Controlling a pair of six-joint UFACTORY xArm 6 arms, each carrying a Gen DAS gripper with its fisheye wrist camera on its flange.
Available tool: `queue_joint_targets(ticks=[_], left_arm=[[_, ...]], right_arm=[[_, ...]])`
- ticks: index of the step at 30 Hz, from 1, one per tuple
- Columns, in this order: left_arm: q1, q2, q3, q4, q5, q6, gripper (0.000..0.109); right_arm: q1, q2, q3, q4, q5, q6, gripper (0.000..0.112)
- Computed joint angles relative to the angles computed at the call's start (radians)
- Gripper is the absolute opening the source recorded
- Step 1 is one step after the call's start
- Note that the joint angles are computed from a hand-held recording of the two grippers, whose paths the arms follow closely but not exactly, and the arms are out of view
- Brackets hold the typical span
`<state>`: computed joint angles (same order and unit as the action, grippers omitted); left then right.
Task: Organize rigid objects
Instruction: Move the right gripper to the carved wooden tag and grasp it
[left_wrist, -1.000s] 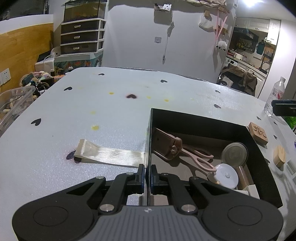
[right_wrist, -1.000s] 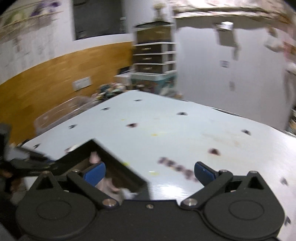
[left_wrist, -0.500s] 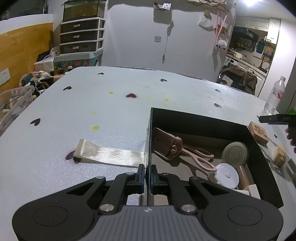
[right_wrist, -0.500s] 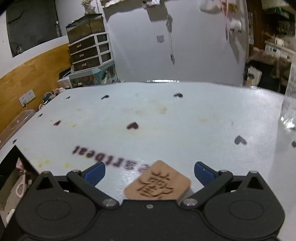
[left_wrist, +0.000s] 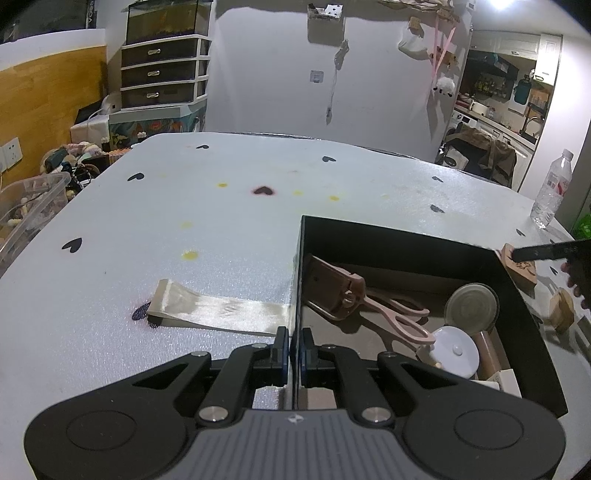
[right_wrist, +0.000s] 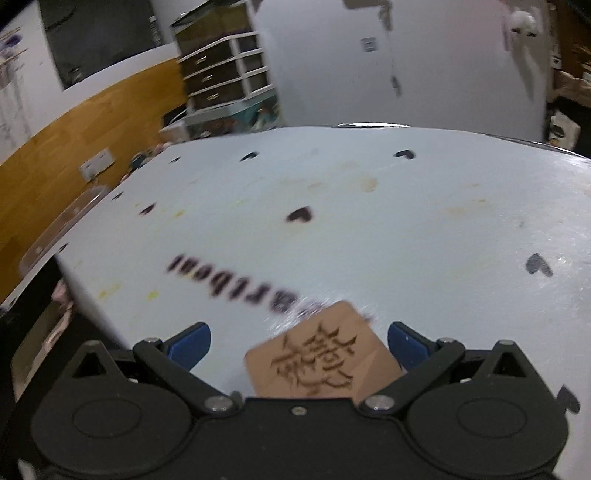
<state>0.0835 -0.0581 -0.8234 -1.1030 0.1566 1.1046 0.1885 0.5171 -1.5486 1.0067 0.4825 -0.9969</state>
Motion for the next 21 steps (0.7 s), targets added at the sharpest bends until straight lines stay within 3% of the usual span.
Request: queue_joint_targets(ticks=[6,10,15,21], left_arm=[[0.0,0.0,0.0,0.002,0.0,-0.002,0.006],[0.0,0.0,0.0,0.002,0.0,-0.002,0.006],[0.0,0.0,0.0,0.002,0.0,-0.002,0.006],[0.0,0.0,0.0,0.003,0.0,-0.003,0.006]], right_arm=[[0.015,-0.083,0.1,-0.057,-0.004,0.007,0.103],[0.043,-0.082,0.121,-0.208,-0.083,0.145,0.095],[0.054,-0.046,0.098,-0.392,-0.137,0.339,0.078],[0.06,-0.046,0.11,-0.519,-0.174,0.447,0.077]])
